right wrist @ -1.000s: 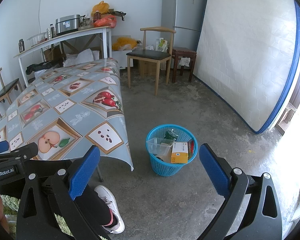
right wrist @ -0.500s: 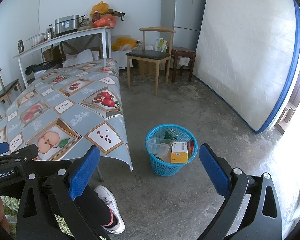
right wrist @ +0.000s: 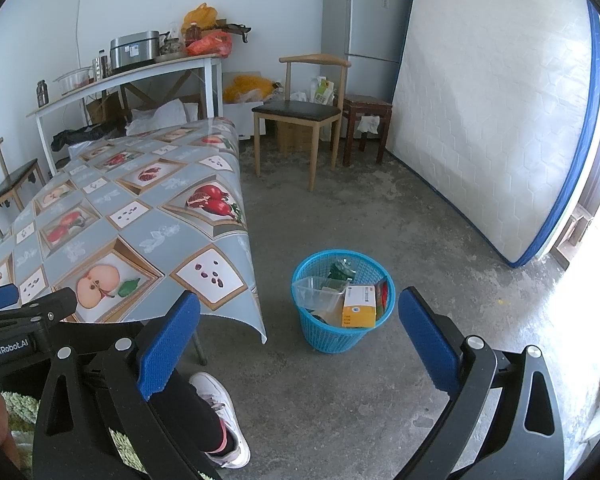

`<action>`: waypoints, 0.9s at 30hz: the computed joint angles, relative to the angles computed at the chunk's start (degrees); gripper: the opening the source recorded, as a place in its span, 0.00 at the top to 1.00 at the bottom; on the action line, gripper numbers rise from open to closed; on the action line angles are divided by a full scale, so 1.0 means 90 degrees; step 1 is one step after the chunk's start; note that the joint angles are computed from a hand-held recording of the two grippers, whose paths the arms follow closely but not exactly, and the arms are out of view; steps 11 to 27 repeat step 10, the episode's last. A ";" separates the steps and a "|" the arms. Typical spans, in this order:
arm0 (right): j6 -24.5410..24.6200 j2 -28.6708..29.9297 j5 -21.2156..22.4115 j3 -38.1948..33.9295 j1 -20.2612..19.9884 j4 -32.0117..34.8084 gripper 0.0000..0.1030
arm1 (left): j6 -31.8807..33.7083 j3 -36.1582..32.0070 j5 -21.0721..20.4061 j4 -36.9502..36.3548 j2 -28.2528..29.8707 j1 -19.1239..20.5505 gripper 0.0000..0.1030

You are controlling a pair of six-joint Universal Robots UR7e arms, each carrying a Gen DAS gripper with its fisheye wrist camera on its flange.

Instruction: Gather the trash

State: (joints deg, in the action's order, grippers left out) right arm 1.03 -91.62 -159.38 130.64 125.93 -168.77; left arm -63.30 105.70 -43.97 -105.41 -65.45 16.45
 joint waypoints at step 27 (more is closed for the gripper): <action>0.0047 -0.0007 -0.0013 -0.0007 0.0008 0.0066 0.06 | 0.0014 0.0004 -0.0012 -0.0007 -0.0011 0.0008 0.08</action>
